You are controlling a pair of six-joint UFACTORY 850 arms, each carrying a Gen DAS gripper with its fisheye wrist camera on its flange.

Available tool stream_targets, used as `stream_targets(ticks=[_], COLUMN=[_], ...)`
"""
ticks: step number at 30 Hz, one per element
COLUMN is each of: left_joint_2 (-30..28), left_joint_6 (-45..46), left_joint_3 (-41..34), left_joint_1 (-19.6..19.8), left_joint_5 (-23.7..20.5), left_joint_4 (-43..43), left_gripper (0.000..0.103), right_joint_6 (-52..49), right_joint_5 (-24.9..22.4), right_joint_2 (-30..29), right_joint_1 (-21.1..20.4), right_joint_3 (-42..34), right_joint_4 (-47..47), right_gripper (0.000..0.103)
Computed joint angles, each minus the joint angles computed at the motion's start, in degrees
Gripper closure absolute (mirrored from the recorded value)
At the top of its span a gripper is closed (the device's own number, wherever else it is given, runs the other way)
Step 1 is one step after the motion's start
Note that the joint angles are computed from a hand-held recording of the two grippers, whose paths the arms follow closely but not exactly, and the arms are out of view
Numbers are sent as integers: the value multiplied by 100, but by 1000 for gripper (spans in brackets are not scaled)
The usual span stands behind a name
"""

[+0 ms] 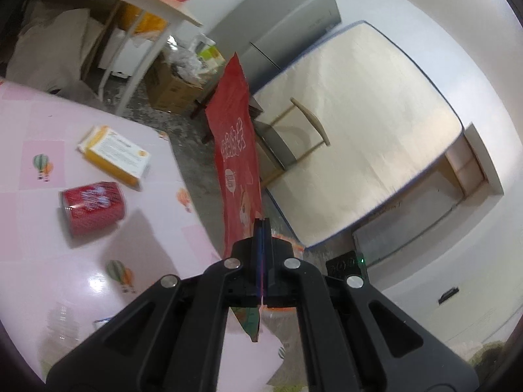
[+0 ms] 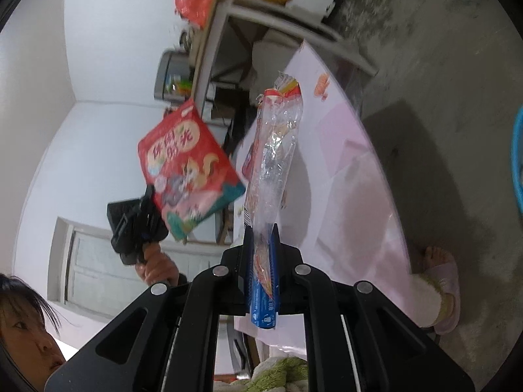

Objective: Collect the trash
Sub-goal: 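Carry both bags over the blue wastebasket and open both tools, then bring both tools back over the table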

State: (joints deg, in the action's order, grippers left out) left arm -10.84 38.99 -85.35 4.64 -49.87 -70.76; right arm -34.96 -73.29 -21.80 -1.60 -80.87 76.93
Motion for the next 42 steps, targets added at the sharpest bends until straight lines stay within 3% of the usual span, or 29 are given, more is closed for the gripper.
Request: stream_targets(ticks=[6, 12, 15, 23, 30, 31, 32, 33, 34, 36, 38, 42], left_joint_2=[-202, -1016, -1543, -3078, -4332, -4477, -4639, -4723, -4763, -4746, -4517, -4017], left_joint_6=[-473, -1076, -1664, -3012, -3912, -4062, -4260, -4463, -4866, -5225, -5154, -4962], left_joint_3=[-335, -1023, -1580, -3224, -4714, -4821, -4998, -5071, -5072, -4962, -4572, -3952], left_joint_1=[-702, -1523, -1884, -2797, -3143, -3166, -3182, -3213, -3251, -3231, -3171, -3129], left_joint_5=[123, 1, -40, -467, -964, -908, -933, -896, -846, -859, -742, -479], left_joint_4=[671, 1179, 1855, 3506, 4004, 4020, 4092, 4237, 4608, 4861, 4676, 4744], left_gripper=[103, 103, 103, 103, 103, 99, 81, 56, 51, 51, 51, 50], right_joint_6=[-119, 201, 481, 1306, 1643, 1631, 1633, 1671, 1885, 2213, 2651, 2647], right_joint_5=[311, 1037, 1487, 2359, 2689, 2760, 2864, 2960, 3090, 3208, 3292, 3455], right_joint_2=[390, 782, 889, 550, -179, -322, -454, -554, -782, -1183, -1379, -1349], right_joint_1=[-585, -1151, -1362, -1470, -1439, -1432, -1432, -1445, -1437, -1430, -1459, -1576], right_joint_3=[516, 1007, 1182, 1118, 821, 758, 708, 681, 582, 374, 333, 607], right_joint_4=[40, -568, -1090, -2458, -3119, -3121, -3158, -3267, -3528, -3891, -4328, -4273], right_gripper=[94, 94, 94, 94, 93, 92, 92, 86, 70, 49, 49, 49])
